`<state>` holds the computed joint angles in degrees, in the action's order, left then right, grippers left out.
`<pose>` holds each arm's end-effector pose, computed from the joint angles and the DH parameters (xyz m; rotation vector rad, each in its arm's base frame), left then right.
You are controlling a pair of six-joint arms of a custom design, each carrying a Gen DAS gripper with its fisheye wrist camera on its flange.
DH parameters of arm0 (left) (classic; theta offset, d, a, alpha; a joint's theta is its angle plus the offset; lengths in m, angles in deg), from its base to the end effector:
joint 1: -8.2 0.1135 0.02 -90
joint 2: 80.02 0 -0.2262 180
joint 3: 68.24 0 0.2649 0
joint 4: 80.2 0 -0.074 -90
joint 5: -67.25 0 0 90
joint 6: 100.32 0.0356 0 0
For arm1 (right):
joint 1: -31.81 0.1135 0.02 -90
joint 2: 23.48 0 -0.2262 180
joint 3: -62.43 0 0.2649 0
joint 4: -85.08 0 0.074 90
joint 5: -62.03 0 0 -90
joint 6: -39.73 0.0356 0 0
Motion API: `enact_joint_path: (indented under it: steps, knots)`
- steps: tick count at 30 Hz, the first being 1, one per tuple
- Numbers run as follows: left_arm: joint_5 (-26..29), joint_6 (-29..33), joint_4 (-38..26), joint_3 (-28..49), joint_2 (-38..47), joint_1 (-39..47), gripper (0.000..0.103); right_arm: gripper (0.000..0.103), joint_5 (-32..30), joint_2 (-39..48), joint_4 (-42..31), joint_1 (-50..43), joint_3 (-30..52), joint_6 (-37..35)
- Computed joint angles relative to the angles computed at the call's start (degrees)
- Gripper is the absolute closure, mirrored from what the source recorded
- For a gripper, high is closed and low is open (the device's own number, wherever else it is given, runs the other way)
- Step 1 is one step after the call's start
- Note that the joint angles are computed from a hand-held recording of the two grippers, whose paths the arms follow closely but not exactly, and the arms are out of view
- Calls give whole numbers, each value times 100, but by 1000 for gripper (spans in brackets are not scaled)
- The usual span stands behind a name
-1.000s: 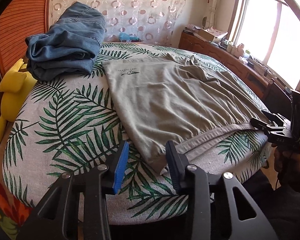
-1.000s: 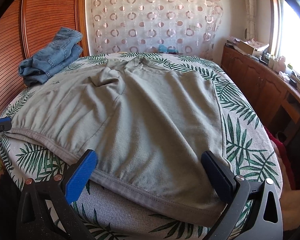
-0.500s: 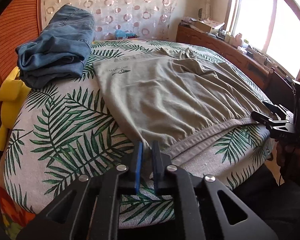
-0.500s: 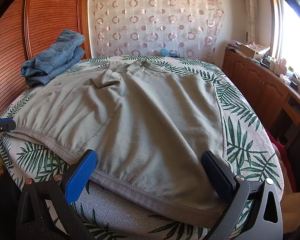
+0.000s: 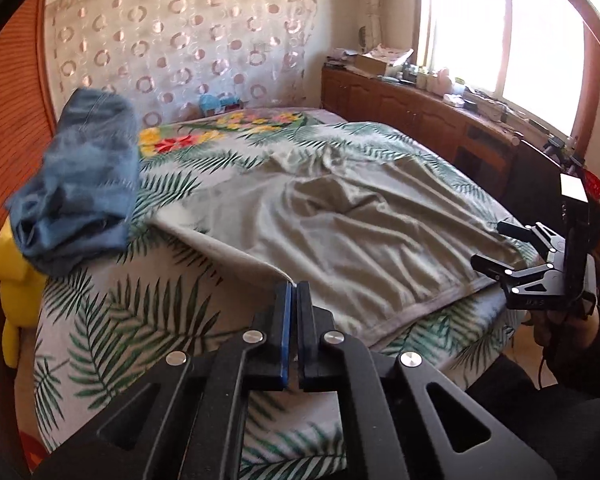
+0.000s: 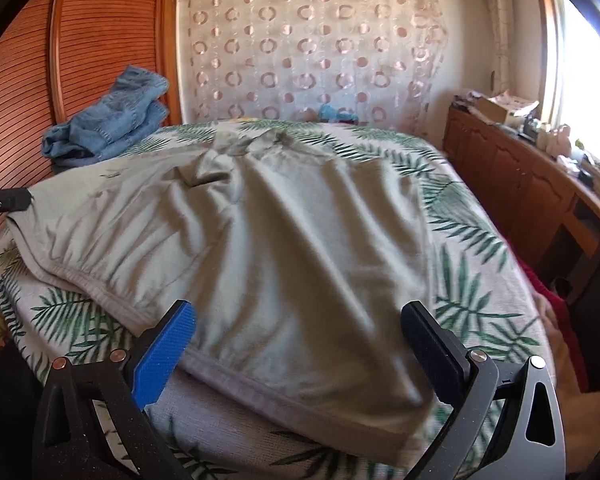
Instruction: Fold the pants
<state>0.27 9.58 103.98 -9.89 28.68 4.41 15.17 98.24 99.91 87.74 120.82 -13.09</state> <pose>0.3338 -0.0361 0.0468 0.6601 2.2245 -0.3359 0.2017 0.2548 -0.0057 -0.0321 2.1487 0.0069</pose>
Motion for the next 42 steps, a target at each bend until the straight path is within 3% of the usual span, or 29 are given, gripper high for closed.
enact_joint_path:
  steps: [6,21,33,37,40,42]
  knots:
    - [29,-62,-310,390,-170,-491,100,6,-3,-374,399,-143,-591,86]
    - [-2,-473,-863,1720,253,-1703,100,8,58,-697,549,-225,-1001,52]
    - [-433,-606,-770,1883,430,-1927,99,8,226,-517,708,24,-1050,440]
    - [-693,-631,-431,1691,401,-1863,81,8,80,-551,835,-101,-1100,232]
    - [-488,-692,-335,1620,403,-1694,56,8,66,-513,804,-102,-1023,164]
    - [-444,-695,-293,1574,411,-1603,51,8,50,-482,792,-98,-971,143]
